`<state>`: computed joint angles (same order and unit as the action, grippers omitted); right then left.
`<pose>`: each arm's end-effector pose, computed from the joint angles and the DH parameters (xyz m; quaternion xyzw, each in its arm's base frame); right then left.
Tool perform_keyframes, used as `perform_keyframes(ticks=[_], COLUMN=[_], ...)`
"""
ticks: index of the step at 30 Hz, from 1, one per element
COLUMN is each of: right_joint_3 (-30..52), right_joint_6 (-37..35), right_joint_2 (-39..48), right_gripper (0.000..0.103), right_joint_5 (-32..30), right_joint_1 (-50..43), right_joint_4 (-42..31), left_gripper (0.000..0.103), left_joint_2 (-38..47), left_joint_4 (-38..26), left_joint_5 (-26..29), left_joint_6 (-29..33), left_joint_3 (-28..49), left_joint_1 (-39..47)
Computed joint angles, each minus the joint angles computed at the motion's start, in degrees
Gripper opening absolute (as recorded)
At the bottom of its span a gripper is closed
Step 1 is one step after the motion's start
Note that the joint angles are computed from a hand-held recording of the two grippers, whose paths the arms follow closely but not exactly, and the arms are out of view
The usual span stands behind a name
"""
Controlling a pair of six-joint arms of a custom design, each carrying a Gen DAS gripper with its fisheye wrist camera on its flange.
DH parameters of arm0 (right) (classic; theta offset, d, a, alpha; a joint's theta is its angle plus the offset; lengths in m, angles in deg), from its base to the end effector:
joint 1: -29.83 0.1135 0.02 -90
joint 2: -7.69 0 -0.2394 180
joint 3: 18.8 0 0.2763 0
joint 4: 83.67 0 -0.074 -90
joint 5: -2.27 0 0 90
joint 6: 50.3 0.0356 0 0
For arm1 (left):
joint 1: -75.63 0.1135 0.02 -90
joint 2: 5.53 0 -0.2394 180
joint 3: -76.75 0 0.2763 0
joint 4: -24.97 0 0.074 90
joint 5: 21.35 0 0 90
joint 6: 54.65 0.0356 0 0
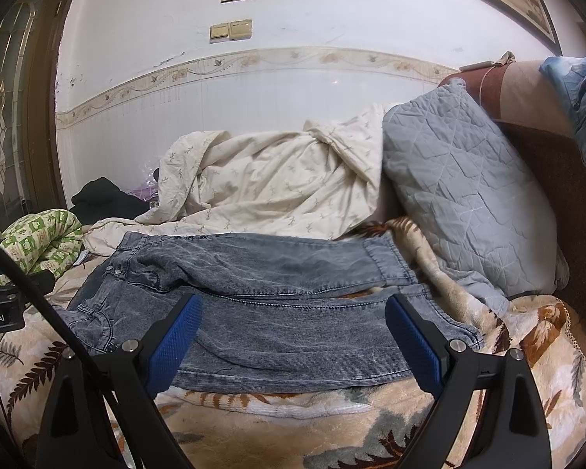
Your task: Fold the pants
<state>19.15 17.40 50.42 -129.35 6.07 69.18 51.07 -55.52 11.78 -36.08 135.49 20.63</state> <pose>0.1970 -0.0609 0.1997 -0.1620 0.8194 0.1084 0.5390 0.1295 -0.1330 0.2321 -0.1728 0.8589 0.1338 0.4631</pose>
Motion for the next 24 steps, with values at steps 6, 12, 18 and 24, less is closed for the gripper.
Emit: perform_keyframes(ticks=[6, 12, 18, 24], right_joint_3=[0.1, 0.1, -0.1, 0.1], right_joint_6=[-0.2, -0.2, -0.1, -0.1], right_joint_2=[0.1, 0.1, -0.3, -0.1], right_gripper=[0.095, 0.095, 0.095, 0.095], right_joint_5=[-0.2, -0.3, -0.2, -0.1], right_joint_1=[-0.2, -0.3, -0.2, 0.0], right_joint_4=[-0.2, -0.1, -0.2, -0.2], left_gripper=[0.103, 0.103, 0.103, 0.103], left_joint_2=[-0.1, -0.4, -1.1, -1.3], left_joint_4=[-0.1, 0.5, 2.2, 3.8], left_joint_5=[0.0, 0.3, 1.1, 1.7], left_joint_6=[0.1, 1.0, 2.9, 4.5], left_joint_3=[-0.1, -0.3, -0.9, -1.4], left_joint_1=[0.1, 0.4, 0.8, 1.2])
